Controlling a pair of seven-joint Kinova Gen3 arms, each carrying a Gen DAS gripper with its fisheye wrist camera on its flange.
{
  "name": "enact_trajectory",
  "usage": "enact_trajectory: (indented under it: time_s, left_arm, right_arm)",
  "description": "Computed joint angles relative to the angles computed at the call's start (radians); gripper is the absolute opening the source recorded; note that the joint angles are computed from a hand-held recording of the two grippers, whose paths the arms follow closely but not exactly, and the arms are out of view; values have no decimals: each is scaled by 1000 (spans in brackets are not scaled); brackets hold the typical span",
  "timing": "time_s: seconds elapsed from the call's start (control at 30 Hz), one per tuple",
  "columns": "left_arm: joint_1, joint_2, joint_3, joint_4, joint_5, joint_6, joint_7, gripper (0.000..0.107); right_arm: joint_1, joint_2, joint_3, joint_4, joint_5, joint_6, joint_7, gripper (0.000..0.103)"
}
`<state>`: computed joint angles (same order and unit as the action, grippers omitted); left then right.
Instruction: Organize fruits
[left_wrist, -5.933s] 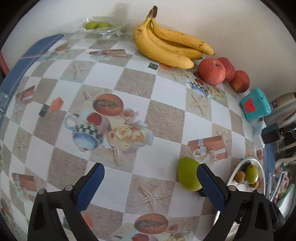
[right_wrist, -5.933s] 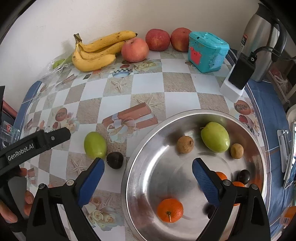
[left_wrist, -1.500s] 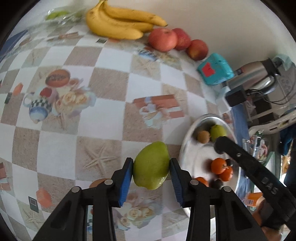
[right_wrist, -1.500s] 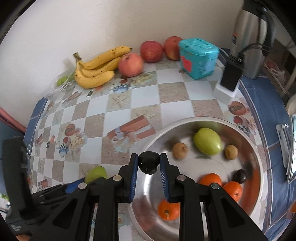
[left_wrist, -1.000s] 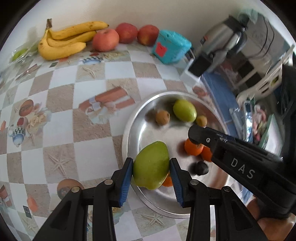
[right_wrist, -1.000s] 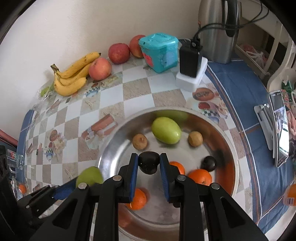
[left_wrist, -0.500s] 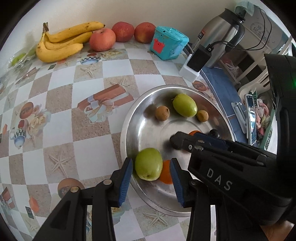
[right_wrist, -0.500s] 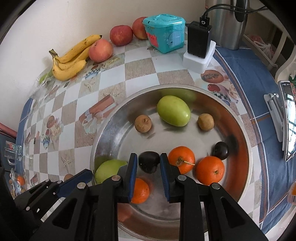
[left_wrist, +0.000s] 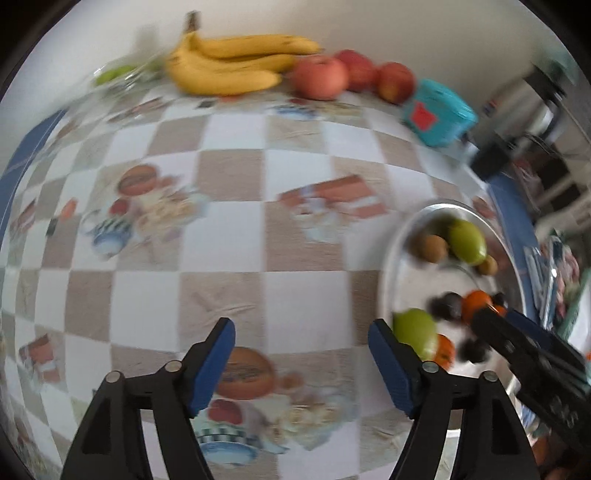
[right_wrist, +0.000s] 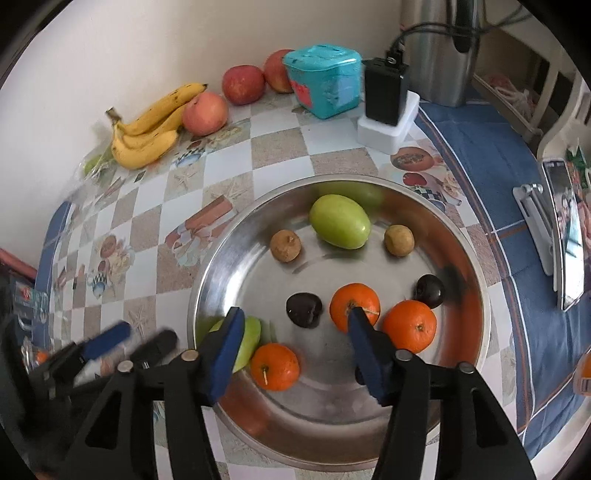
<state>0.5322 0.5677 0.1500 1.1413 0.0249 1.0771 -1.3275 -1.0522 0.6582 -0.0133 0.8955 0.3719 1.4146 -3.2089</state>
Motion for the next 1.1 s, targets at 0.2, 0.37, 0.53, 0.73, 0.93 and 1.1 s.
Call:
enact_trajectory:
  time_s: [0.2,0.37,0.53,0.73,0.93,1.1]
  left_arm:
    - [49,-35,-70,52,-128,-29,122,103]
    - [59,-42,-79,64,-204,9,174,103]
    - [38,-59,-58,86,-201,25,175,103]
    - [61,-89,-69,106,-241,52,222,103]
    - [90,-138,-77,156,-325,58,298,103]
    - [95,-197,-65,229,-376,31,341,103]
  right_arm:
    - [-30,36,7,-67,21,51,44,82]
    - [-51,78,19,-133,29,82,88,87]
    - [-70,133,36,-231,24,145,128,95]
    - [-96,147,52,-261,17,162,122,96]
    - [-129,151,65,-282,28,195,109,96]
    - [-154,163,70,-317,36,237,101,96]
